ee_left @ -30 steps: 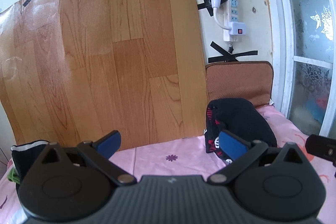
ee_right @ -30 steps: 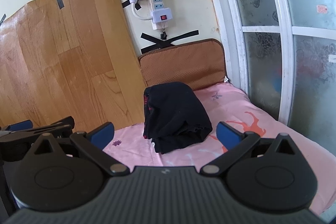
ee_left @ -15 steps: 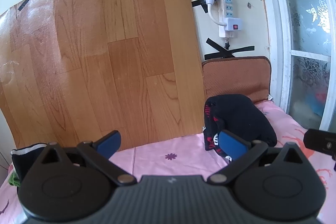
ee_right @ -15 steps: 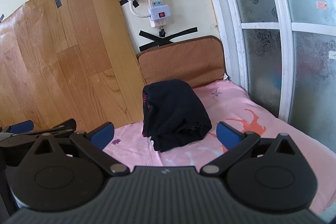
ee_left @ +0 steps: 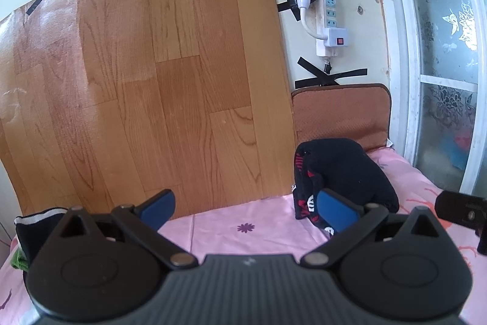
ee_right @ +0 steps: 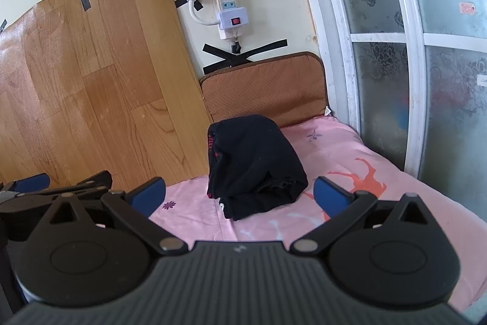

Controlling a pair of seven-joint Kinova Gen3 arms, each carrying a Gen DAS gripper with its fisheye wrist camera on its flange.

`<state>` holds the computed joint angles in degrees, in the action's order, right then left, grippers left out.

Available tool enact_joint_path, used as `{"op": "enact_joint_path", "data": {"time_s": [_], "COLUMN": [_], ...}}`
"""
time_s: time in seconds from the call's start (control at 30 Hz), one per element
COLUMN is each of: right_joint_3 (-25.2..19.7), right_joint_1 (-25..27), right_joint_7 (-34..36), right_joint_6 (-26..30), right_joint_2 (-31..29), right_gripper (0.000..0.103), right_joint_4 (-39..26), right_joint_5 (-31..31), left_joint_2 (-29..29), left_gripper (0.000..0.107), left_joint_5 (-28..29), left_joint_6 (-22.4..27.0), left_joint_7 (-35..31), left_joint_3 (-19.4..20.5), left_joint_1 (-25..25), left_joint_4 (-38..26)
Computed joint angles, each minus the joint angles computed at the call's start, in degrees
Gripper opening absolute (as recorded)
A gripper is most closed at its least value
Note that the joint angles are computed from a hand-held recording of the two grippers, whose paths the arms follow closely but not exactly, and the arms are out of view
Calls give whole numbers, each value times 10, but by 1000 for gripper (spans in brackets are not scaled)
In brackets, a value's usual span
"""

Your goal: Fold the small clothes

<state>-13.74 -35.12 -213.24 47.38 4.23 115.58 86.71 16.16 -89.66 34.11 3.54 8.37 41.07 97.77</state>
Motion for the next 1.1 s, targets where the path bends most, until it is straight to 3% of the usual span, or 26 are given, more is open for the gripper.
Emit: {"op": "enact_joint_path", "data": {"time_s": [0.8,1.1], "right_joint_3": [2,3], "right_joint_1": [7,13], "right_joint_7": [-9,-12], "right_joint_6": [-10,-17], "right_joint_2": [-4,-5], "right_gripper": [103,103], "right_joint_4": [9,11], "right_joint_5": [1,-1], "left_joint_2": [9,16], "left_gripper": [103,103], "left_joint_5": [20,8], "left_joint_6": [-16,-8], "left_joint_7": [-40,-26], "left_joint_3": [-3,-11], "left_joint_1": [3,13], "left_joint_4": [-4,-5]}}
